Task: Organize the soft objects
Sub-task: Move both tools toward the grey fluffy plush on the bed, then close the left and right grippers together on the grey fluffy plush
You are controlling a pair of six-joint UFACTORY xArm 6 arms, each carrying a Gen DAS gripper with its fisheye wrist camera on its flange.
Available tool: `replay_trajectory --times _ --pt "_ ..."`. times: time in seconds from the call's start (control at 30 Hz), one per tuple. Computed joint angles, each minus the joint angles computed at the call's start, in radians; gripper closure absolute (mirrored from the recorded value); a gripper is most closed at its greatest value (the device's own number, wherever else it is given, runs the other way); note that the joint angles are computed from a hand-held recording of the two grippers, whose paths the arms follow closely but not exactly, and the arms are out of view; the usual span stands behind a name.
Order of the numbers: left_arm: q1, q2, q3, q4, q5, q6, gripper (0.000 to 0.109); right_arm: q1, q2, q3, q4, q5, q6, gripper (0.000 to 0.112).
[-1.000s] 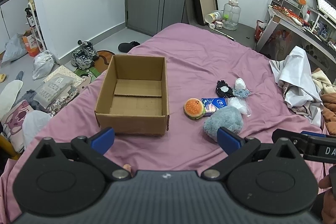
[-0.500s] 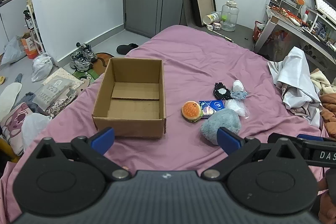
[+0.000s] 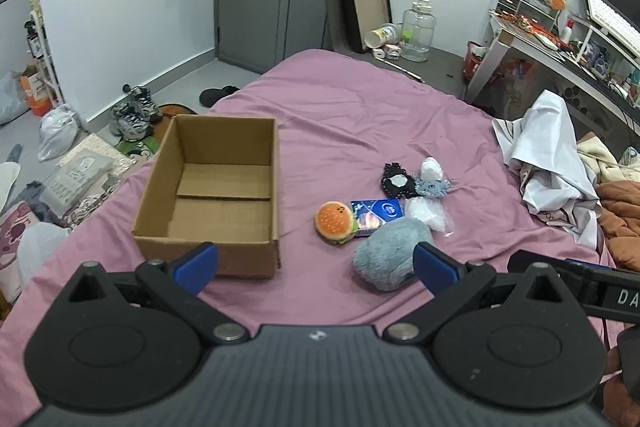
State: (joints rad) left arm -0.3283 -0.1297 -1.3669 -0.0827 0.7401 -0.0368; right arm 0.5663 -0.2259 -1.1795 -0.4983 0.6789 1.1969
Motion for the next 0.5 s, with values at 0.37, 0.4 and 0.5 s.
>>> replay_trajectory --times 0.37,0.4,0.5 --pt "-0.032 0.087 -0.042 -0.059 -0.034 0.03 0.009 -0.053 -0.029 0.075 -0.069 -0.064 0.103 0.013" --pt "-0.035 0.09 -0.042 -0.066 -0.038 0.034 0.009 -0.059 -0.031 0.081 -0.069 -0.073 0.109 0.014" --pt "-0.044 0.122 -0.065 -0.077 -0.035 0.036 0.011 -0.08 -0.032 0.106 -0.037 -0.105 0.106 0.019"
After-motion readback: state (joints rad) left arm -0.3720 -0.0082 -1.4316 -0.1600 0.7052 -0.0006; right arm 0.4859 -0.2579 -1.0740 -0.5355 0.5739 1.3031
